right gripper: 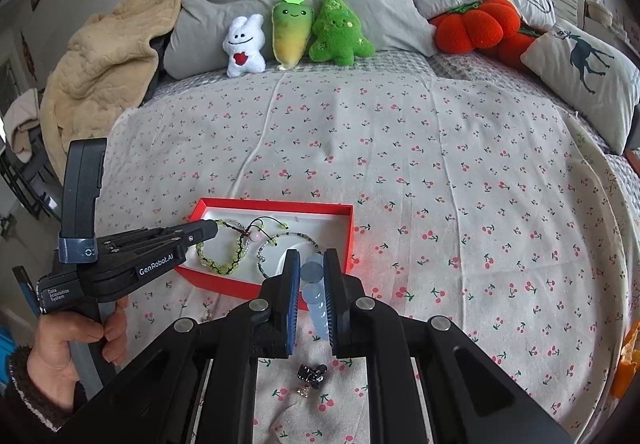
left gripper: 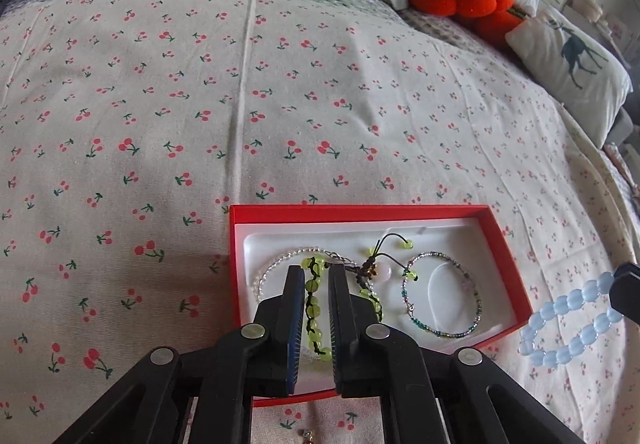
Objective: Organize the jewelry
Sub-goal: 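Carry the green bracelet into the box and open the left tool while the right tool carries the blue bracelet, then lower the light blue bracelet into the box and open the right tool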
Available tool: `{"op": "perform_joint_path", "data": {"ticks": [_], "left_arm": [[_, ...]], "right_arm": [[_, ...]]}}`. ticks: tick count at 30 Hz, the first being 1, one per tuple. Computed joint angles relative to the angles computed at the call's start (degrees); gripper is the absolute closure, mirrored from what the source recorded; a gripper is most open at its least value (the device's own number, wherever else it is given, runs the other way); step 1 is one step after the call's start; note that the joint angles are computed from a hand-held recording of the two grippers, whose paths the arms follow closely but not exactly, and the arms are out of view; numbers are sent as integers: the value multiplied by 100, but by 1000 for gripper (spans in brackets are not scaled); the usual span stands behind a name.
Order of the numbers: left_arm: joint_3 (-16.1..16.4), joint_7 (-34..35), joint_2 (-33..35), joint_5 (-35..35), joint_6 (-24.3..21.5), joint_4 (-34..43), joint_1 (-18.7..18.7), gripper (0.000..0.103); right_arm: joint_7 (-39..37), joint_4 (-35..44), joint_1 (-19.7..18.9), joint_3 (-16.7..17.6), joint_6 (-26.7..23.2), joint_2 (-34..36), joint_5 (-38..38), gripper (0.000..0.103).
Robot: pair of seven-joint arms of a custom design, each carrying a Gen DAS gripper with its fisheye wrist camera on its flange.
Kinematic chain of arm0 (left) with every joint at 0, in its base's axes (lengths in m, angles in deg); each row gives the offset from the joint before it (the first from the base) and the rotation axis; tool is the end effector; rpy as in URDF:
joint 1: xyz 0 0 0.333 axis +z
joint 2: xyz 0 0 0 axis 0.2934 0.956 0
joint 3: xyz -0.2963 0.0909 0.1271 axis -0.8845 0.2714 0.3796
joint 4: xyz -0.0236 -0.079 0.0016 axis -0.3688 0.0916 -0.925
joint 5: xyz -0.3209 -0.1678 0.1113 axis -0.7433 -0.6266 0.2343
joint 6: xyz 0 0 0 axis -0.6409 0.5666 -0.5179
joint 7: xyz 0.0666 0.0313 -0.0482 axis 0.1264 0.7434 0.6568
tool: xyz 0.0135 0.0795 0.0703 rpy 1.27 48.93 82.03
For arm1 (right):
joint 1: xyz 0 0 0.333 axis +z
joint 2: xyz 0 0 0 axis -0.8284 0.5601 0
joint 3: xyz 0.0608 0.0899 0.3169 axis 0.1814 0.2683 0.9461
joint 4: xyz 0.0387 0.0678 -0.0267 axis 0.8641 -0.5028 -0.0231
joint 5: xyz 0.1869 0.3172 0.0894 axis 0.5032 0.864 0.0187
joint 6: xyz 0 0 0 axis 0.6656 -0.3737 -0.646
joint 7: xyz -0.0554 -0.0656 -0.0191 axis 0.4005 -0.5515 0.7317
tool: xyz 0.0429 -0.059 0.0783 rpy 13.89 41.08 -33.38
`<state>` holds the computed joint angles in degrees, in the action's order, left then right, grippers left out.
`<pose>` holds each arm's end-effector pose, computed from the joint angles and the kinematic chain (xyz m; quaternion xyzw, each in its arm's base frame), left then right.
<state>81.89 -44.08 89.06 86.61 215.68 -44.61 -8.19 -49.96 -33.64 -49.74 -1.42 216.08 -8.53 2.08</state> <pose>0.5757 -0.3687 0.4417 -0.7835 0.5127 -0.2973 0.1869 0.6324 0.0956 0.5167 -0.8303 0.4286 -0.0927 0.3440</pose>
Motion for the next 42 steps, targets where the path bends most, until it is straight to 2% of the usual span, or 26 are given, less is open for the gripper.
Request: {"op": "perform_joint_path", "data": {"ticks": [2, 6, 8, 13, 16, 19, 23, 30, 38, 42], "left_arm": [[53, -182, -138, 220, -14, -134, -86, 79], [12, -622, -456, 570, -174, -485, -149, 66], [-71, -835, -612, 660, -355, -675, -148, 54], [-326, -1136, -873, 655, -669, -1123, -69, 39], [-421, -1344, -939, 635, -615, -1342, -10, 33], [-474, -1359, -923, 535, -434, -1457, 60, 32], [-481, -1395, -901, 503, -268, -1522, 79, 31], [-478, -1364, -850, 536, -267, -1485, 35, 31], [-484, -1090, -703, 383, -300, -1313, -22, 31], [-479, -890, -645, 266, -382, -1214, -65, 28]], "right_arm": [[18, 37, 40, 20, 13, 1, -55, 91], [28, 150, 116, 78, 21, 5, -61, 91], [17, 216, 164, 113, 44, 14, -47, 91], [44, 409, 294, 200, -6, 118, -15, 91], [131, 445, 406, 237, 44, 213, -140, 91], [270, 474, 508, 250, 89, 356, -368, 91], [695, 424, 661, 177, 422, 551, -919, 91], [1317, 397, 746, 53, 1000, 814, -1760, 91], [1631, 464, 661, 60, 1156, 971, -2152, 91], [1699, 470, 622, 65, 1126, 963, -2204, 87]]}}
